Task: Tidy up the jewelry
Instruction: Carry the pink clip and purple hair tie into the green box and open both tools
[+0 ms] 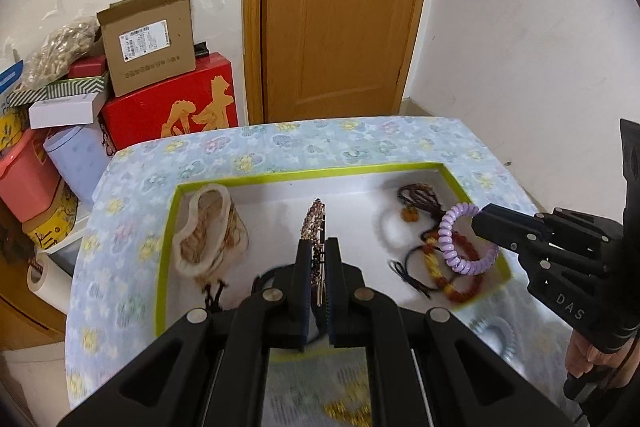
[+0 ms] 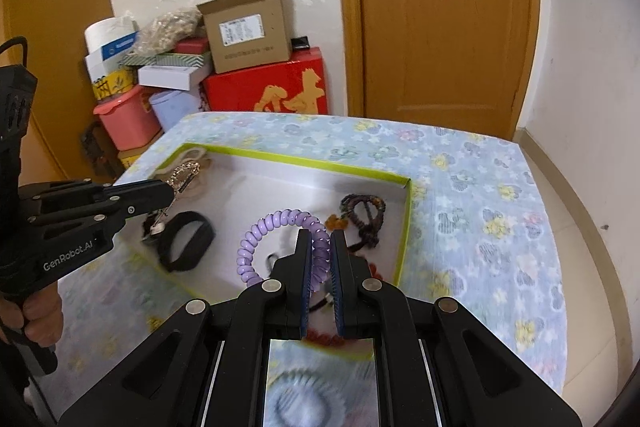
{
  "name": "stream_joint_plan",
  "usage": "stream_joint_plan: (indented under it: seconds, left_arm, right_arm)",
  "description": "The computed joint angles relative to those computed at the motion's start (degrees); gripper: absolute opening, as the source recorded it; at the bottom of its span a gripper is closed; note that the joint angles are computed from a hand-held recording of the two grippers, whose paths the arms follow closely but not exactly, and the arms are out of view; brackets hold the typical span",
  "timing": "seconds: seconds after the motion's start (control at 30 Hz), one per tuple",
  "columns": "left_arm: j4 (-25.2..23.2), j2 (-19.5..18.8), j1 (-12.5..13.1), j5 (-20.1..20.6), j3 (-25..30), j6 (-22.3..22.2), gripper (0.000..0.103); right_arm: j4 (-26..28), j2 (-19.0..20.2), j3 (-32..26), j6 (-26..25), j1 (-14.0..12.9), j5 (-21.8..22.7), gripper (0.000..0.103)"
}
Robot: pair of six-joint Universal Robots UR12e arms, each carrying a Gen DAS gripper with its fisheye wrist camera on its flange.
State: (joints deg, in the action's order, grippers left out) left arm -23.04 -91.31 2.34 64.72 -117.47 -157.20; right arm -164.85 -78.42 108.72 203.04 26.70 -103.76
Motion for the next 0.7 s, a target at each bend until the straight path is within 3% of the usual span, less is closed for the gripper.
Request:
stream_joint_plan:
  seconds: [0.27,0.53,0.7]
  left_arm:
    - [0.2,-4.2,-1.6,4.0,2.7,-1.0,0.006]
    - [0.6,-6.0,-2.4,5.6,3.5,-1.3,0.007]
    - [0.0,-6.4,-2.6,5.9,3.9,-0.7,0.007]
  right_arm:
    - [2.4,2.9,-2.3,-0.7,-2.0,1.6,0.009]
    - [4.2,4.4,-3.3,-0.7,-2.8,3.3,0.010]
    - [4.6,4.4,-3.3,-0.4,-3.0,3.7,0.018]
